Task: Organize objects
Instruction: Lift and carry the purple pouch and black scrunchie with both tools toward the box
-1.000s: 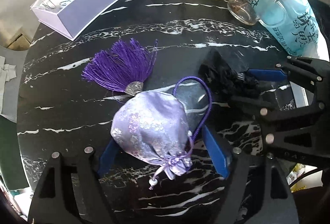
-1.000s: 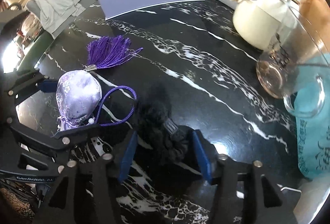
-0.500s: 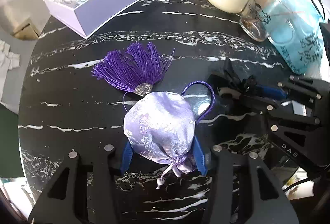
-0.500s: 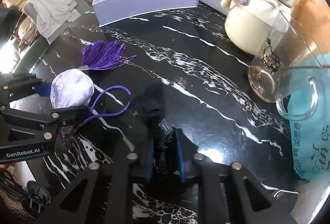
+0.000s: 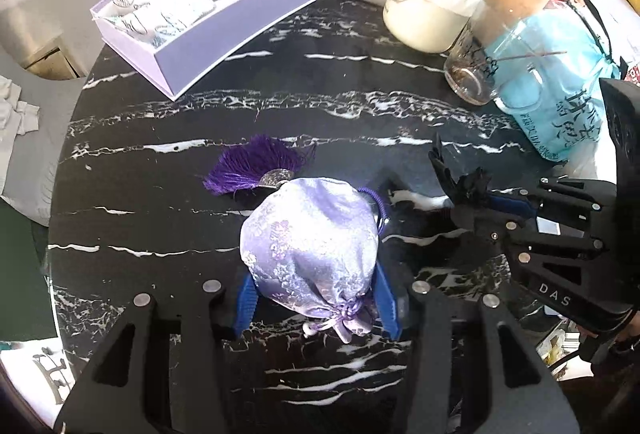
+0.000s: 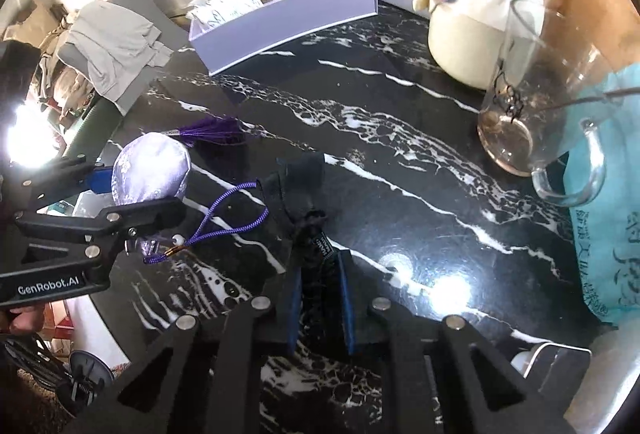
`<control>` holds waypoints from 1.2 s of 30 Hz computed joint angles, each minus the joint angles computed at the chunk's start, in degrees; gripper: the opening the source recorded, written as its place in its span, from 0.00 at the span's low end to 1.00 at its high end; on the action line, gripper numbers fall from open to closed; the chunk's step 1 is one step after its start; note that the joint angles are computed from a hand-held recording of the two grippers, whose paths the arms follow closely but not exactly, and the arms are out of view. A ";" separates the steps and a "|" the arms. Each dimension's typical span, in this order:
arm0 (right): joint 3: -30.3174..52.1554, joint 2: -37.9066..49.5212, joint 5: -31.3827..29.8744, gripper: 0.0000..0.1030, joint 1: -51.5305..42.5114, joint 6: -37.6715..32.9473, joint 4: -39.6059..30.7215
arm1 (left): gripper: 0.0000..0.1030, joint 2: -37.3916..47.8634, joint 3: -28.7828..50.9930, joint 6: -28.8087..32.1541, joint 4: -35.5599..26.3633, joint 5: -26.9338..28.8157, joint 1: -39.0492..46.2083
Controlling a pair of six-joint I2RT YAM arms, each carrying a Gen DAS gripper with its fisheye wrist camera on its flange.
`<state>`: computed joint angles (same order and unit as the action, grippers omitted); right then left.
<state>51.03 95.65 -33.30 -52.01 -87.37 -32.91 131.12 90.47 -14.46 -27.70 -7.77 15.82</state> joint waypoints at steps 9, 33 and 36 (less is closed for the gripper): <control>2.67 -3.96 -2.06 0.15 -3.47 -6.49 -10.46 | 0.46 -4.71 -0.21 -0.63 -3.79 -1.42 -1.38; 6.27 -22.36 -9.64 0.15 -0.75 -11.27 -30.48 | 0.46 -10.73 13.17 7.80 -16.46 -3.59 0.01; 5.98 -24.53 -9.96 0.15 1.66 -8.76 -30.07 | 0.46 -9.42 16.61 9.36 -18.07 -2.56 1.49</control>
<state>57.01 71.12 -43.26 -50.35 -96.13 -62.99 121.70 107.09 -5.10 -45.77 -10.33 17.30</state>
